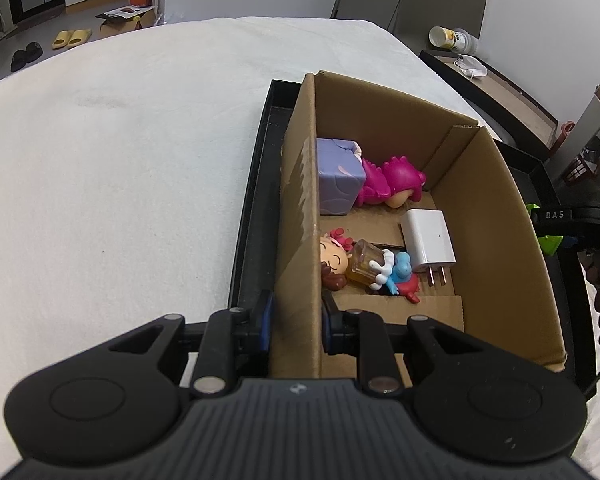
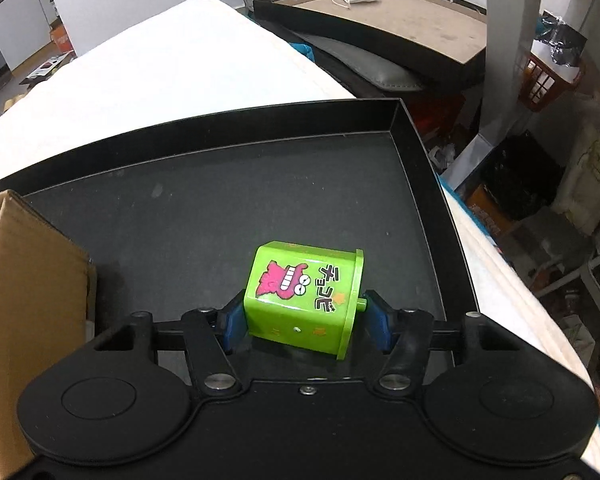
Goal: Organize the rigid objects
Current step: 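Move the right gripper to the green printed cube and close on it, then carry the green cube with the right gripper into the box and release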
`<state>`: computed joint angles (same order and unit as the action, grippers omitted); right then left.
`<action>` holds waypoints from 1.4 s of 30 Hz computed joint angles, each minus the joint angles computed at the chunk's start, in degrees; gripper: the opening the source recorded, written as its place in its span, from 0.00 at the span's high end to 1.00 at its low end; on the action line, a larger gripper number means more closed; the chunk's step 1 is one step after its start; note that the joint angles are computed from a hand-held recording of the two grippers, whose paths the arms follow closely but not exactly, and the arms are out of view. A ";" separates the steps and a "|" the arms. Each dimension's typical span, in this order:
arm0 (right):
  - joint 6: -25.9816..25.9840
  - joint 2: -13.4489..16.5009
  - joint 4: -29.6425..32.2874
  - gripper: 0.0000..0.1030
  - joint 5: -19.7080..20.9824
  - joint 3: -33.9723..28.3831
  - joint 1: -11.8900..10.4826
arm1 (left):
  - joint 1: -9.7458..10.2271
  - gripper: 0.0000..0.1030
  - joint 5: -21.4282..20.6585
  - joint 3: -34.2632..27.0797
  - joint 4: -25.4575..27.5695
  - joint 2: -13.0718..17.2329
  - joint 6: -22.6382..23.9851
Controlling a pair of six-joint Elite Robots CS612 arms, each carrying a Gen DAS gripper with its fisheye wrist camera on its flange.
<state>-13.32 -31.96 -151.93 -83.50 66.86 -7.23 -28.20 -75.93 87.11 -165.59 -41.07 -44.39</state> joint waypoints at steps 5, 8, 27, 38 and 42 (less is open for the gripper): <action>1.21 -1.34 0.35 0.44 1.12 1.39 -0.35 | 0.00 0.79 -0.05 -0.05 0.06 0.03 0.05; 1.96 -2.06 -0.21 0.44 2.31 2.08 -0.61 | -0.01 0.79 -0.08 0.02 -0.02 0.01 0.27; 3.51 -6.02 -3.77 0.44 7.04 6.29 -1.05 | -0.06 0.79 -0.45 0.83 -0.91 -0.59 1.04; 0.21 -8.08 -4.99 0.44 18.12 8.87 -1.22 | 0.19 0.79 -1.18 1.24 -2.03 -0.66 1.36; -1.85 -8.63 -4.32 0.44 21.43 9.36 -1.02 | 0.33 0.79 -1.71 1.23 -2.31 -0.59 1.03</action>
<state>-15.17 -40.59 -156.25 -62.07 76.22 -8.24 -27.86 -77.64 88.34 -167.90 -41.65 -43.36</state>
